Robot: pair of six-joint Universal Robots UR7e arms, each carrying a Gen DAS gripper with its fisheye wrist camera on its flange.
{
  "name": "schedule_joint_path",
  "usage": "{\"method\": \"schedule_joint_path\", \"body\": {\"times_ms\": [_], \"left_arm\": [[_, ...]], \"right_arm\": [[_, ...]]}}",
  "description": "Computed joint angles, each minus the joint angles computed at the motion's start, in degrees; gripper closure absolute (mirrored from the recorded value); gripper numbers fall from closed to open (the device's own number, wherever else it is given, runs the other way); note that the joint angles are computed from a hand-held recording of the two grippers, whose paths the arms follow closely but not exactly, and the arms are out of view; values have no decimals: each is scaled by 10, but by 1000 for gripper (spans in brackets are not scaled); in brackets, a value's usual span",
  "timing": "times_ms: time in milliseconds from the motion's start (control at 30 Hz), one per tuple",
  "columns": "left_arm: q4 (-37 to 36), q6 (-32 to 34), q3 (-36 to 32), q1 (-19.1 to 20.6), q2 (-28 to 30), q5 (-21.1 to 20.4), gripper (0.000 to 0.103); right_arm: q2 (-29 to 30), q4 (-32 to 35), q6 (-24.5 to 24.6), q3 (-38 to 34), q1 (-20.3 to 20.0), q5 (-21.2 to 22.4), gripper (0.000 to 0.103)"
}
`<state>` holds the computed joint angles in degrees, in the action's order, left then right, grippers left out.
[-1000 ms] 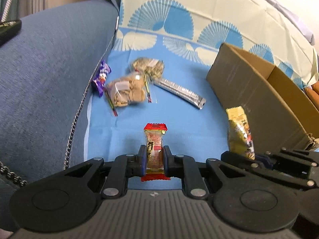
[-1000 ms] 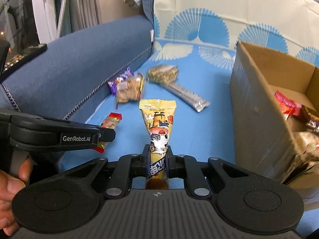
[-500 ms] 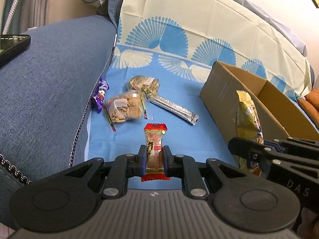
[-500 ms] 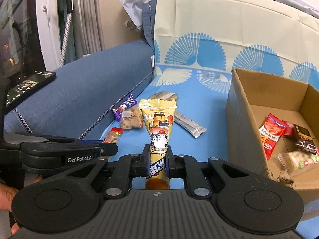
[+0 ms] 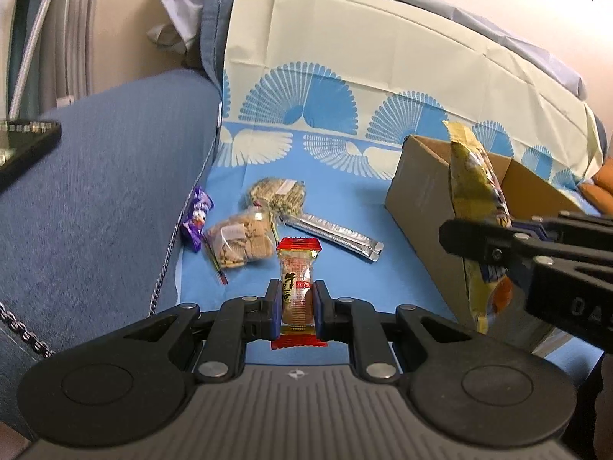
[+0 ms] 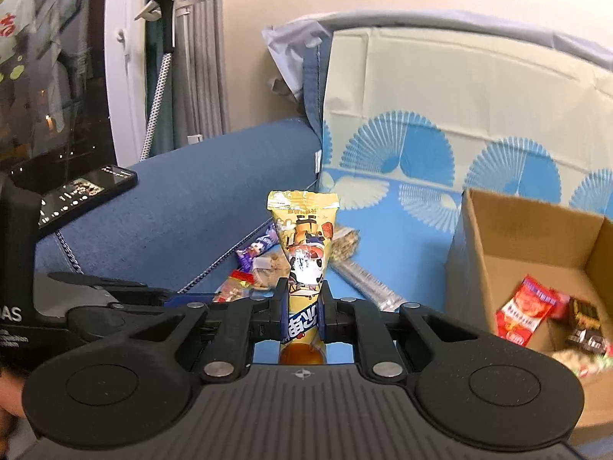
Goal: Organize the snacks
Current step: 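Lift both held snacks and carry them over the cardboard box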
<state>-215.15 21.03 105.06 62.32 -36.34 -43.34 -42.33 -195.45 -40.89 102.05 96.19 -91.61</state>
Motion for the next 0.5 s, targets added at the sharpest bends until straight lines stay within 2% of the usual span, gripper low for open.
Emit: {"method": "schedule_joint_path", "body": {"times_ms": [100, 167, 233, 333, 500], "left_arm": [[-33, 35, -3, -8, 10, 11, 86], [-42, 37, -5, -13, 12, 24, 86], [-34, 8, -1, -16, 7, 36, 86], [-9, -51, 5, -19, -3, 55, 86], [37, -133, 4, -23, -20, 73, 86]], "right_arm": [[10, -39, -35, 4, -9, 15, 89], [15, -33, -42, -5, -9, 13, 89], [14, -36, -39, -7, -15, 43, 89], [13, -34, -51, -9, -18, 56, 89], [3, -27, -33, -15, -28, 83, 89]]}}
